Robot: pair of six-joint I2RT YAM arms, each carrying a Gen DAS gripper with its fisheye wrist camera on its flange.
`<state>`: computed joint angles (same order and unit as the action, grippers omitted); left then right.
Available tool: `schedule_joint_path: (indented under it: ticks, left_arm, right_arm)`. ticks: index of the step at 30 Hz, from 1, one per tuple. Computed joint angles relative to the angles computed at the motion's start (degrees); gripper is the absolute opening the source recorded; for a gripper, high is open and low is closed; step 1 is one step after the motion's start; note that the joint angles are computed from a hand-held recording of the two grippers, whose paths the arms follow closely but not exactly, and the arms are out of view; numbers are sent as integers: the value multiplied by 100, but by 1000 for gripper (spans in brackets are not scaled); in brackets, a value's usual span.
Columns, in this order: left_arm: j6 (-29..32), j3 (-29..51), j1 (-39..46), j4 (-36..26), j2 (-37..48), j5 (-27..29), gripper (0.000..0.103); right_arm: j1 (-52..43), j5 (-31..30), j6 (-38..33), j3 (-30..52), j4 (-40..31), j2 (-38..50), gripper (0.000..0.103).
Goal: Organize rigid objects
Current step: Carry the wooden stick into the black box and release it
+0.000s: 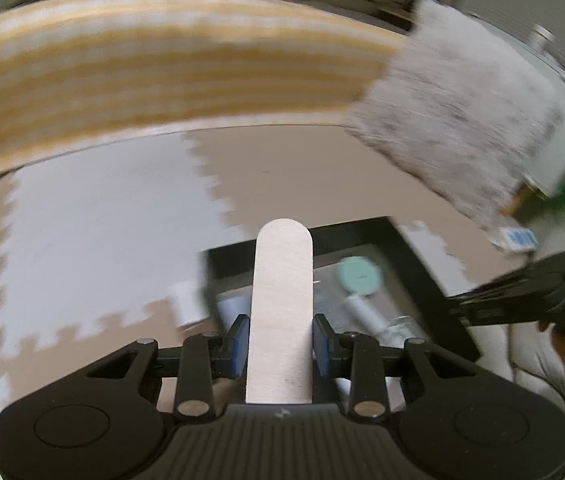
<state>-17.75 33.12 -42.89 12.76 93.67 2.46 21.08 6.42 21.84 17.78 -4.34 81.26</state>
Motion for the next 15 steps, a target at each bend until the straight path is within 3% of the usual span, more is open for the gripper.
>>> schedule_joint_path:
  ticks: [5, 12, 15]
  left_arm:
    - [337, 1079, -336, -197, 1102, 203, 35]
    - [1872, 2639, -536, -1223, 2485, 182, 35]
    - [2331, 2873, -570, -1364, 2702, 45, 35]
  right_arm:
    - [-5, 0, -9, 4, -1, 8, 5]
    - [-53, -46, -31, -3, 27, 12, 5]
    - [-21, -24, -21, 13, 19, 32, 5]
